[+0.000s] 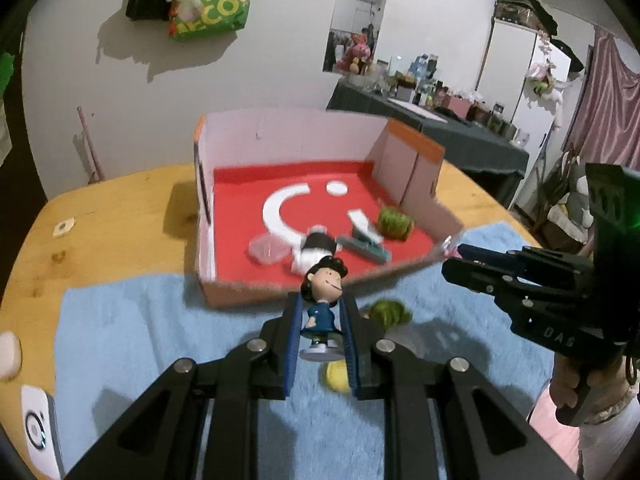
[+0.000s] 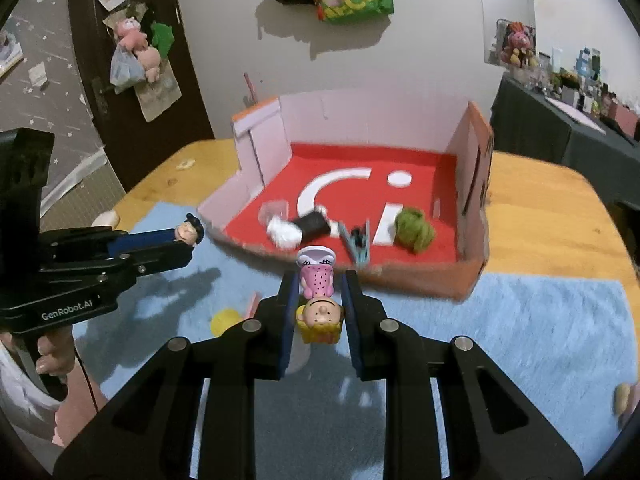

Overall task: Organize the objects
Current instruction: 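Carry black-haired figure with left tool while right tool carries pink doll into box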

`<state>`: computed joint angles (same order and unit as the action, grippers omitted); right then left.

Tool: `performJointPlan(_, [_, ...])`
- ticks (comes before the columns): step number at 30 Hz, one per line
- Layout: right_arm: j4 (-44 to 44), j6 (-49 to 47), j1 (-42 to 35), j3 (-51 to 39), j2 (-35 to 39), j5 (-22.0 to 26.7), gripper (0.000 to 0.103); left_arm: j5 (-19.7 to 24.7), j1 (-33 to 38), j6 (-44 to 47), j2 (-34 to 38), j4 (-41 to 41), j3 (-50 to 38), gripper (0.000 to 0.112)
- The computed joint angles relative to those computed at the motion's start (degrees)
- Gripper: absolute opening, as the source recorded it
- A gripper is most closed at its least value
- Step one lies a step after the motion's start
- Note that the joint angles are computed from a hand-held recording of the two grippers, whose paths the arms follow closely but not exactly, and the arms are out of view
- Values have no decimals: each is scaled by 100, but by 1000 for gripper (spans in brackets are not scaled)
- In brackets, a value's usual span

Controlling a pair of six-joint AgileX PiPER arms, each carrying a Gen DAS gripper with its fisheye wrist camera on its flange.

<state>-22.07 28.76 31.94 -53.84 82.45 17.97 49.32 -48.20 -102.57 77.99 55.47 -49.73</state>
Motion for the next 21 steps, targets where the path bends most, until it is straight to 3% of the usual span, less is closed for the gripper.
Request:
performJointPlan(4, [548,-698,-201,-648,342,253,21,-435,708,792,115,-229,-358,20])
performJointPlan(10, [645,-1198,-441,-2295,1531,1091,21,-840,1832,2334,827,-1014,-1140,20])
performJointPlan(15, [665,-1587,-522,-4035,2749,2224,21,-1142,2639,3841,1464,-2118,-1781,20])
performJointPlan(21, [1040,-2080,-703,-6356,4236,3918,21,-789,2988,4867,2165,-2728,-2493,20])
